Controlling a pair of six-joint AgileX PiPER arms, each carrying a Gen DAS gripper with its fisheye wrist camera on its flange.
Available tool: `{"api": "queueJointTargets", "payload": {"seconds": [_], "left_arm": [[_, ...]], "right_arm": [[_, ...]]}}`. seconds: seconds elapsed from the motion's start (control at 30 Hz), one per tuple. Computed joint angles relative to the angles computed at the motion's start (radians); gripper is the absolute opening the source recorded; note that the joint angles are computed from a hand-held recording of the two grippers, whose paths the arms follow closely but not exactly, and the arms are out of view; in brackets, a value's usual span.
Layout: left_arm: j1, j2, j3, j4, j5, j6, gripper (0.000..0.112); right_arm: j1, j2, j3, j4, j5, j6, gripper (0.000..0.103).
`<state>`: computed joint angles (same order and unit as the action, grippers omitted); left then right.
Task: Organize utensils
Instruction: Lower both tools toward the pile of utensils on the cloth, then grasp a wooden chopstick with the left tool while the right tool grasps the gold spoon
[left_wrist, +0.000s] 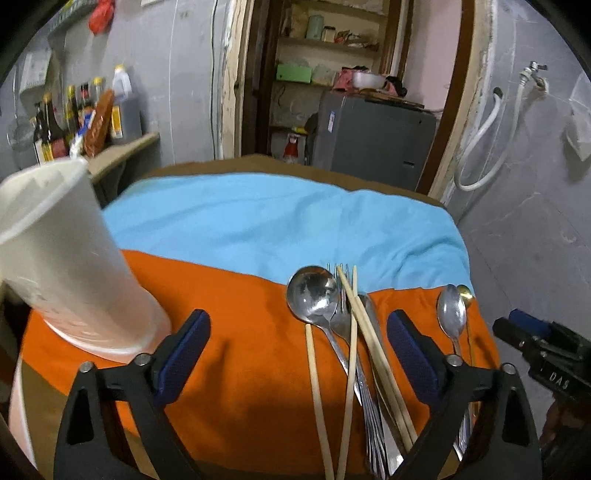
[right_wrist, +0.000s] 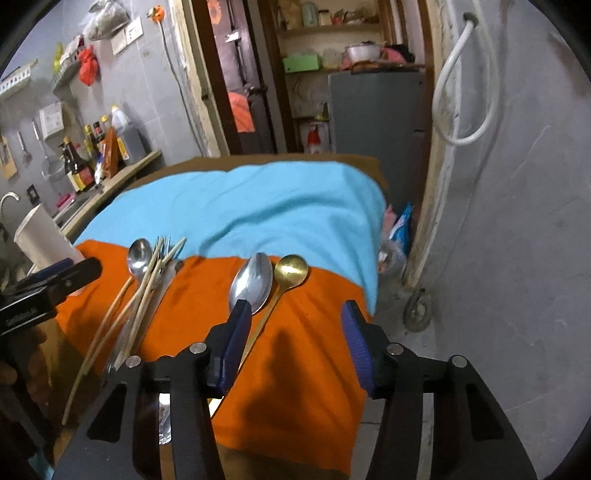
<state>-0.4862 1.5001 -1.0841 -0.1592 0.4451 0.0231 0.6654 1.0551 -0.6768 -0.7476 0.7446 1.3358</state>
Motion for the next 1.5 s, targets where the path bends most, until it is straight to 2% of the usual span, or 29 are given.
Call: {"api": "queueJointTargets", "payload": {"seconds": [0.03,0.17,0.23,0.33,0.4,0.47,0.53,0.6,0.77,0.9,1.03,1.2,1.27,1.4,1.5], "left_arm": [[0.007,0.017,-0.013,-0.017,0.016,0.017,0.080],[0.024,0.028,-0.019,-0.056,0.063,0.062,0.069],[0.035,0.035,-0.028,-0.076,0.107,0.085,0.058],[0.033,0.039,-0.038,-0.049,0.163,0.067,0.048],[0.029,0.028,-0.033,-0.035,0.173,0.065,0.044],[0.029,0.027,-0.041,-0.036,0.197,0.072,0.038],[0.033,0.036,-0.054,-0.061,0.233,0.096,0.029],[0.034,0.043,-0.064,-0.084,0.272,0.119,0.026],[0.016,0.056,-0.088,-0.071,0.315,0.116,0.025],[0.038,0.064,-0.107,-0.112,0.342,0.124,0.025],[0.044,0.060,-0.099,-0.098,0.336,0.099,0.014],[0.074,0.062,-0.107,-0.144,0.362,0.104,0.011],[0.071,0.060,-0.109,-0.134,0.368,0.093,0.011],[0.058,0.075,-0.134,-0.096,0.386,0.055,0.009],[0.049,0.097,-0.170,-0.071,0.422,0.038,0.009]], "right_arm": [[-0.012,0.006,0.003,0.008,-0.019,-0.013,0.047],[-0.092,0.038,0.008,0.087,-0.114,-0.123,0.039],[-0.118,0.055,0.002,0.126,-0.145,-0.169,0.037],[-0.116,0.072,0.001,0.154,-0.161,-0.196,0.031],[-0.108,0.078,-0.001,0.157,-0.157,-0.195,0.027],[-0.120,0.076,-0.002,0.191,-0.165,-0.225,0.018],[-0.136,0.075,0.001,0.241,-0.182,-0.274,0.014],[-0.154,0.081,-0.004,0.293,-0.196,-0.325,0.012],[-0.205,0.120,-0.037,0.394,-0.217,-0.451,0.012],[-0.224,0.135,-0.047,0.408,-0.223,-0.491,0.010],[-0.270,0.151,-0.056,0.466,-0.247,-0.585,0.010],[-0.353,0.154,-0.065,0.667,-0.262,-0.819,0.010],[-0.354,0.159,-0.076,0.667,-0.239,-0.845,0.010],[-0.311,0.217,-0.151,0.556,-0.158,-0.766,0.008],[-0.322,0.254,-0.189,0.561,-0.141,-0.777,0.009]]}}
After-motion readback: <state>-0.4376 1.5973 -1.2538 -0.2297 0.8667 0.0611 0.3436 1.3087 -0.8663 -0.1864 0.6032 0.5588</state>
